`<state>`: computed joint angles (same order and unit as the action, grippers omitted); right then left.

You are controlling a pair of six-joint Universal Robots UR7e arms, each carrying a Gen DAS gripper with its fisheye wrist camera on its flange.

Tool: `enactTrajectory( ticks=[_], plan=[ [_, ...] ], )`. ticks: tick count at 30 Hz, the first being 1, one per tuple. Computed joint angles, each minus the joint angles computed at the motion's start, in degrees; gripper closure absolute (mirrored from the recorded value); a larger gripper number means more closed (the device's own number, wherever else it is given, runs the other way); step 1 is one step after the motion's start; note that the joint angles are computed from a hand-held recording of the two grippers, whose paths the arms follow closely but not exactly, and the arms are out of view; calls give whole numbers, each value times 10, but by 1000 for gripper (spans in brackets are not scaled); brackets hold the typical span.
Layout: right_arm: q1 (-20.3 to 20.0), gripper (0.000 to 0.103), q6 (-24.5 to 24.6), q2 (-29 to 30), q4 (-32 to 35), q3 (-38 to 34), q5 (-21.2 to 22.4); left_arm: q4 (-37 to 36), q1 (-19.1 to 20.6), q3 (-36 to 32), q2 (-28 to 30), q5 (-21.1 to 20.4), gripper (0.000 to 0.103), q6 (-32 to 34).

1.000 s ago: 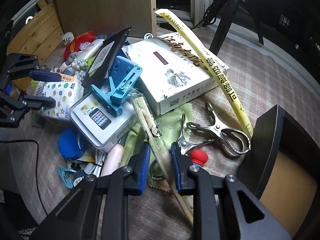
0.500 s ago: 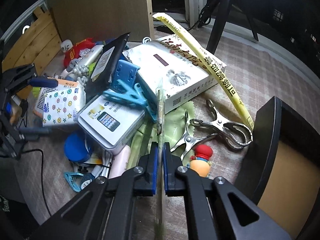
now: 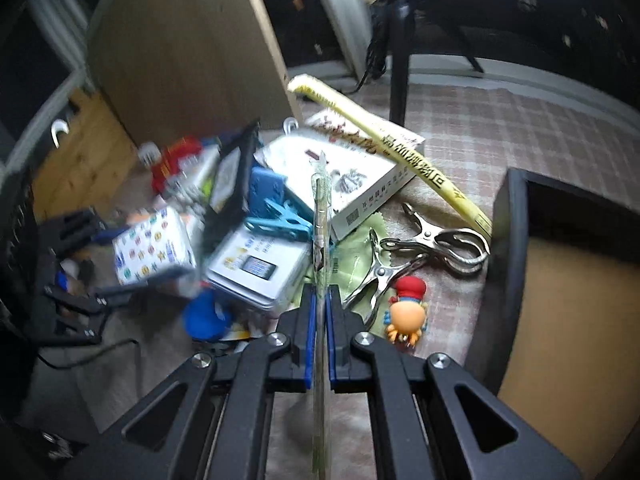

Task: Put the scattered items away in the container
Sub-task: 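Carry both held items over the black tray while opening both tools to drop them, then grasp the orange-edged tissue pack with the left tool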

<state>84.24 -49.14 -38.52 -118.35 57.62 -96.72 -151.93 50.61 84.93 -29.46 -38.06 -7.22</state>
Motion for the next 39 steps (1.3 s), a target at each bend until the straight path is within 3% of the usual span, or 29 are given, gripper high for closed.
enactTrajectory(
  ticks=[4, 7, 12, 15, 21, 23, 24, 25, 26, 30, 34, 39],
  plan=[
    [-13, 98, 38, -43, -11, 29, 51, -56, -18, -8, 6, -18, 54, -10],
    [-24, 98, 61, -71, -34, 42, 65, -88, -33, -39, 31, -31, 54, 7],
    [-44, 98, 75, -115, -121, 74, 36, -91, -46, -143, 106, -65, 54, 29],
    [-58, 98, 81, -129, -171, 84, 8, -53, -47, -225, 160, -101, 54, 18],
    [-88, 97, 105, -129, -201, 59, -32, 33, -55, -418, 282, -150, 53, 31],
    [-91, 80, 108, -125, -197, 49, -50, 74, -59, -476, 315, -165, 50, 33],
    [-91, 56, 113, -125, -203, 49, -59, 94, -61, -502, 328, -162, 45, 31],
    [-92, 39, 112, -127, -218, 54, -60, 106, -63, -521, 339, -156, 44, 32],
    [-94, 37, 107, -130, -233, 61, -54, 106, -65, -526, 342, -152, 43, 35],
    [-89, 37, 92, -136, -257, 74, -35, 55, -66, -446, 299, -135, 40, 32],
    [-80, 37, 92, -136, -236, 81, -13, -2, -64, -330, 234, -84, 40, 9],
    [-54, 37, 68, -123, -193, 94, 4, -31, -51, -160, 125, -18, 41, -66]
  ],
)
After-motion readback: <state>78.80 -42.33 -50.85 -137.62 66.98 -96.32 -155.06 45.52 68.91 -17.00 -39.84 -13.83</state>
